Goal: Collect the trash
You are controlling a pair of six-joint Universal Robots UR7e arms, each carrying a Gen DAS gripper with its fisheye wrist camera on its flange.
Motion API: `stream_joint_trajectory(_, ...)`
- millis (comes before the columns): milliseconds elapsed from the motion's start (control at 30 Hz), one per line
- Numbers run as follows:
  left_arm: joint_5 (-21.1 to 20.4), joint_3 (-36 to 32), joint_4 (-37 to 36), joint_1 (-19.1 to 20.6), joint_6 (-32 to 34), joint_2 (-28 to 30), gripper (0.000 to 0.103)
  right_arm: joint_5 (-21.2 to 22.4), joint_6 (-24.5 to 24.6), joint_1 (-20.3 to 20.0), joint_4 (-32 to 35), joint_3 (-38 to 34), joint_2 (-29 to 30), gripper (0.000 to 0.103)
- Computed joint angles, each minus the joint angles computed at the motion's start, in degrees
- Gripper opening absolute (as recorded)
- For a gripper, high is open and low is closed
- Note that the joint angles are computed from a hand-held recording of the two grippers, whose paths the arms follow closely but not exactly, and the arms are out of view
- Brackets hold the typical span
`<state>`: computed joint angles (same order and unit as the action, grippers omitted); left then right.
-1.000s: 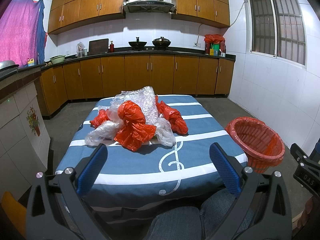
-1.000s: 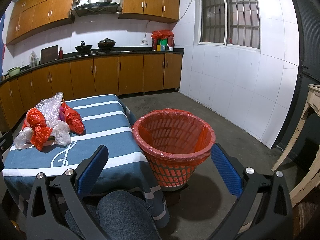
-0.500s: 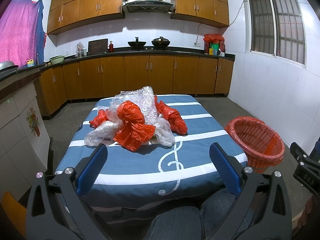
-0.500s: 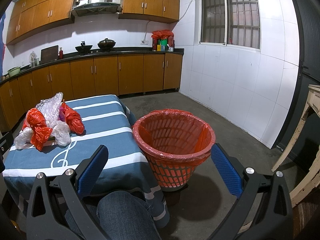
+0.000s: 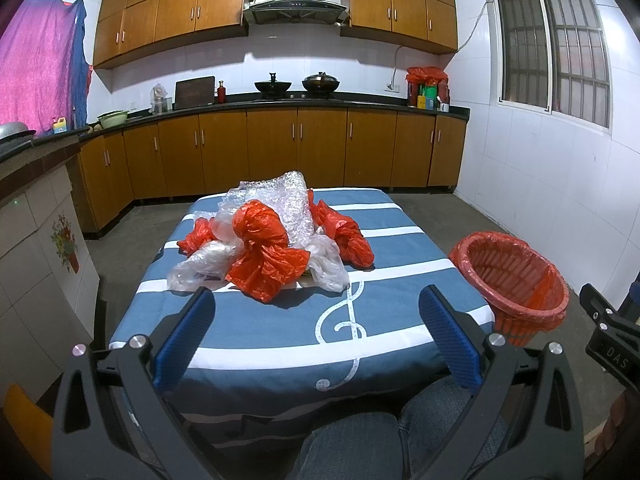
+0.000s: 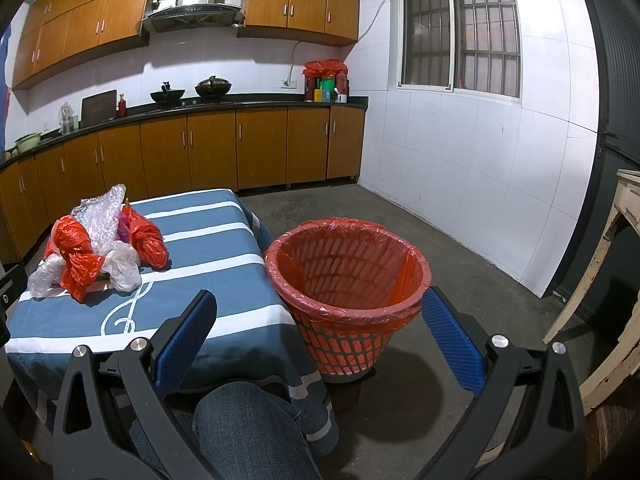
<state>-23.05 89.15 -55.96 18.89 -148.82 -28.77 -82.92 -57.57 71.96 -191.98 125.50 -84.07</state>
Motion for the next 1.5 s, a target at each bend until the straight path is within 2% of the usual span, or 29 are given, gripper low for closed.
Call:
stream_joint_trajectory(300, -0.48, -0.39, 0.38, 0.25, -0.89, 0.62, 0.099, 0.23, -0.28, 0.24, -0.11, -0.53, 0.91, 0.101)
stream_joint_trajectory(433, -1.97, 0.13, 2.07, 0.64, -3.38, 0.42, 0.099, -0.36, 0.10, 1.89, 0.68, -1.71, 2.63, 0.101)
stream_joint_trajectory(600, -4.36, 3.36, 2.62, 2.03, -6.45, -2.46, 0.099, -1.87, 0.39, 4.80, 2.65, -3.80, 5.65, 0.101)
stream_joint_trajectory(700, -5.20, 5.81, 1.74, 2.70, -8.03, -4.34, 0.099, -3.17, 1.53, 6.69, 6.66, -6.15, 7.71, 0.101)
stream_joint_trajectory(800, -5.74, 7.99, 1.31, 3.50, -9.59, -6.24, 0.099, -4.40, 2.55, 8.69, 9.54, -8.55, 10.45, 0.101)
stream_joint_trajectory(933, -5.56, 10.27, 1.60, 5.28, -11.92, -8.82, 0.099, -5.47, 1.46, 11.62, 10.48, -11.43, 15.23, 0.100)
stream_joint_trajectory(1200, -4.82, 10.57, 6.28, 9.14, -16.96, -10.85, 0.099, -7.52, 2.45, 16.36, 16.34, -18.80, 24.57, 0.079)
stream_joint_trajectory(1500, -1.65, 11.40, 7.12, 12.58, -18.05, -12.40, 0.099, -12.47, 1.76, 19.45, 20.31, -26.09, 34.68, 0.078)
